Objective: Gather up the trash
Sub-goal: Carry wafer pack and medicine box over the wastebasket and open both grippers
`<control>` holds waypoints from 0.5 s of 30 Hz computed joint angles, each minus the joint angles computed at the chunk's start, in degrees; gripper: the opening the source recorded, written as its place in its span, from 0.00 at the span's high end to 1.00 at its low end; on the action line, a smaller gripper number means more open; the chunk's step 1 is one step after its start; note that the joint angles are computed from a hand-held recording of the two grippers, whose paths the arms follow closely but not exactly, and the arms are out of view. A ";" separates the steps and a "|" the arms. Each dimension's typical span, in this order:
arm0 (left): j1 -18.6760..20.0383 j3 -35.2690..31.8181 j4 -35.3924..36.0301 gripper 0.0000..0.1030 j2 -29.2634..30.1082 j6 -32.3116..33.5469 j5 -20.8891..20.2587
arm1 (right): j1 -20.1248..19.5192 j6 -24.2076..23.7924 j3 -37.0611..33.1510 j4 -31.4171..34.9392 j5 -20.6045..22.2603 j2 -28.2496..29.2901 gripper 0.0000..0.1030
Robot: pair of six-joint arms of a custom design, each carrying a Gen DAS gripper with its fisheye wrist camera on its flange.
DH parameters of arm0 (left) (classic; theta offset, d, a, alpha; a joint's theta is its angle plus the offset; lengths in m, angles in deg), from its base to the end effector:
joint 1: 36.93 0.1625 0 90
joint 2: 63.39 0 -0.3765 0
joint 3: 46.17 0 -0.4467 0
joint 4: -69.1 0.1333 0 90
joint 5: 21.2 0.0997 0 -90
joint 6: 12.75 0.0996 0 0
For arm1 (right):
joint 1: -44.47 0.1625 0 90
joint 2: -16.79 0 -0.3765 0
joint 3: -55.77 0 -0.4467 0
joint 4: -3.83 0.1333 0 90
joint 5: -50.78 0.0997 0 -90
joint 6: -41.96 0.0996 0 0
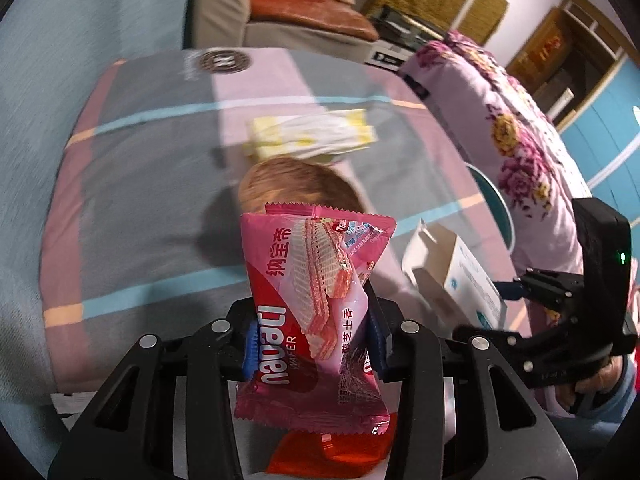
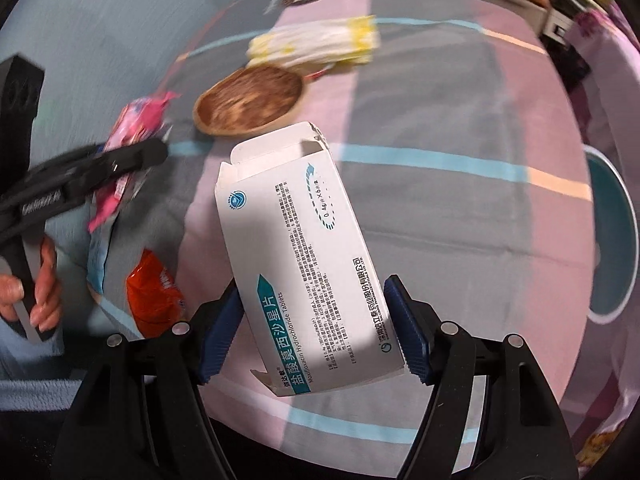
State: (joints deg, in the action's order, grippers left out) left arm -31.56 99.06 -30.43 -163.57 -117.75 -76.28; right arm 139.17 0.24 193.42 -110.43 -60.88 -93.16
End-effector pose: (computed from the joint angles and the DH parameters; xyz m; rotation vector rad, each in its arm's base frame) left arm -0.2637 -0.2159 0.0925 -0.1905 2.4583 -0.8349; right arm 0.1258 -0.3519 0.2104 1.1148 -2.5591 -0.2490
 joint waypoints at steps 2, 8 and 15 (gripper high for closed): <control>1.36 -1.39 -2.88 0.59 3.25 2.59 0.69 | -1.41 0.01 -0.81 -0.15 1.01 -0.74 0.35; 5.96 -5.82 -12.77 0.59 13.11 10.89 2.49 | -6.39 0.91 -2.42 -2.39 4.91 -3.37 0.35; 10.89 -12.85 -21.84 0.59 24.45 20.90 3.64 | -12.57 2.43 -6.25 -4.15 10.71 -4.65 0.35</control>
State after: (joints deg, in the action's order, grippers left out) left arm -20.67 86.21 -52.27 -139.12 -96.85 -72.65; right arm 126.60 2.67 187.18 -114.58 -50.17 -97.80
